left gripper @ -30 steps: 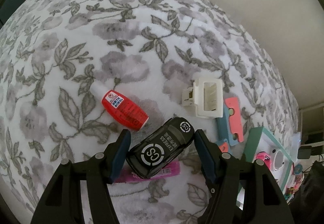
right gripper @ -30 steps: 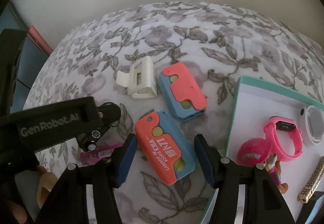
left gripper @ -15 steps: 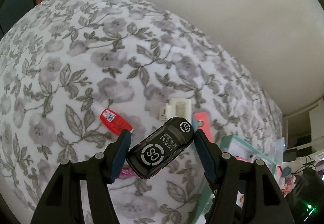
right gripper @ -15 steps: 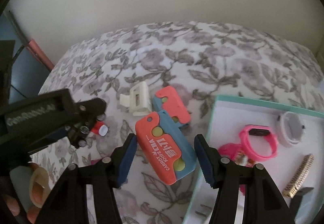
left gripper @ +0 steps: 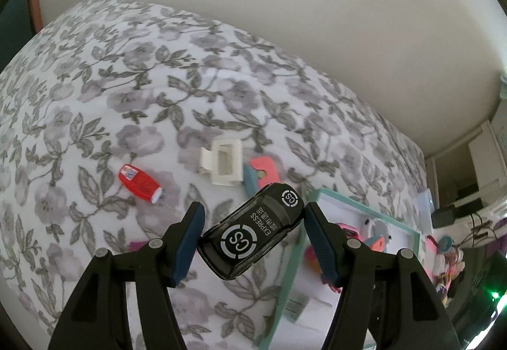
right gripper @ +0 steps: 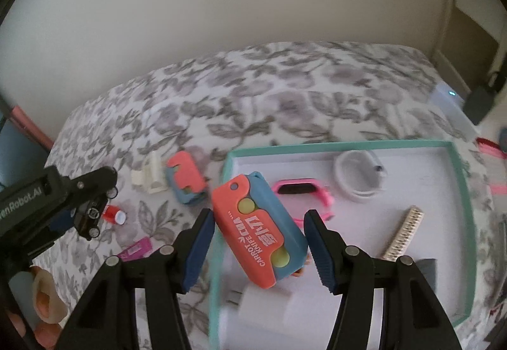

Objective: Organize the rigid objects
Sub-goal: 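Carry the black car and orange-blue case over the tray with both tools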

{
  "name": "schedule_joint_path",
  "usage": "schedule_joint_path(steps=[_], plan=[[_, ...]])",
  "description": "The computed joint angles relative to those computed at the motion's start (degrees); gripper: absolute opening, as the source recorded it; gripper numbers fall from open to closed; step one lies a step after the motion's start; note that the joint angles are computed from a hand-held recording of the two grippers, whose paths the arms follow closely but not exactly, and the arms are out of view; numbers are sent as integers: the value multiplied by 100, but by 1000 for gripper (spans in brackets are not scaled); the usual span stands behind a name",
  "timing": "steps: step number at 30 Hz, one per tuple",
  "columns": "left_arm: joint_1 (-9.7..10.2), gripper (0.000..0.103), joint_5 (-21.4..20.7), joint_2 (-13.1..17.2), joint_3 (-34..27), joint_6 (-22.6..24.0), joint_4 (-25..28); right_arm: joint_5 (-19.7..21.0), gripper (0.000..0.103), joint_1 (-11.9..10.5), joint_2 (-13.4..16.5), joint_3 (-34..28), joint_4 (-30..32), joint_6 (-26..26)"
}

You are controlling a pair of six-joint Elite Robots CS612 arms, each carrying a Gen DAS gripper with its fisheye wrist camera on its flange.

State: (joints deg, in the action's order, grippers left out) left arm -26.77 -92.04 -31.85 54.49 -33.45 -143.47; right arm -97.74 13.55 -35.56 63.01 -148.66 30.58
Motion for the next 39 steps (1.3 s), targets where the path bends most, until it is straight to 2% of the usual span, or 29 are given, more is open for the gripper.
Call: schedule_joint_path(steps=[6, 10, 15, 19, 23, 25, 29, 33, 39], plan=[[-134, 66, 70, -36, 14, 296, 15, -36, 62, -96, -171, 317, -147, 220], [-227, 66, 12, -23, -18, 510, 96, -226, 62, -162, -276, 514, -126, 421], [-345, 66, -93, 7, -72, 748, 214, -400, 62, -252, -358, 695, 30, 689], [-426, 66, -332, 64, -146, 931, 346, -468, 62, -334, -430, 877, 149, 988], [-491, 66, -424, 113, -223, 1062, 494, -923, 62, -345, -493, 975, 362, 1204], [-530, 66, -356, 129, -243, 1134, 531, -996, 62, -363, -529, 1055, 299, 1295], [-556, 66, -478, 179, -296, 1233, 568, -1058, 62, -400, -576, 1163, 258, 1479], [-610, 66, -357, 233, -377, 1371, 741, -1042, 62, -434, -603, 1245, 228, 1635], [-656, 66, -461, 297, -440, 1568, 821, -956, 62, -464, -592, 1274, 330, 1724]])
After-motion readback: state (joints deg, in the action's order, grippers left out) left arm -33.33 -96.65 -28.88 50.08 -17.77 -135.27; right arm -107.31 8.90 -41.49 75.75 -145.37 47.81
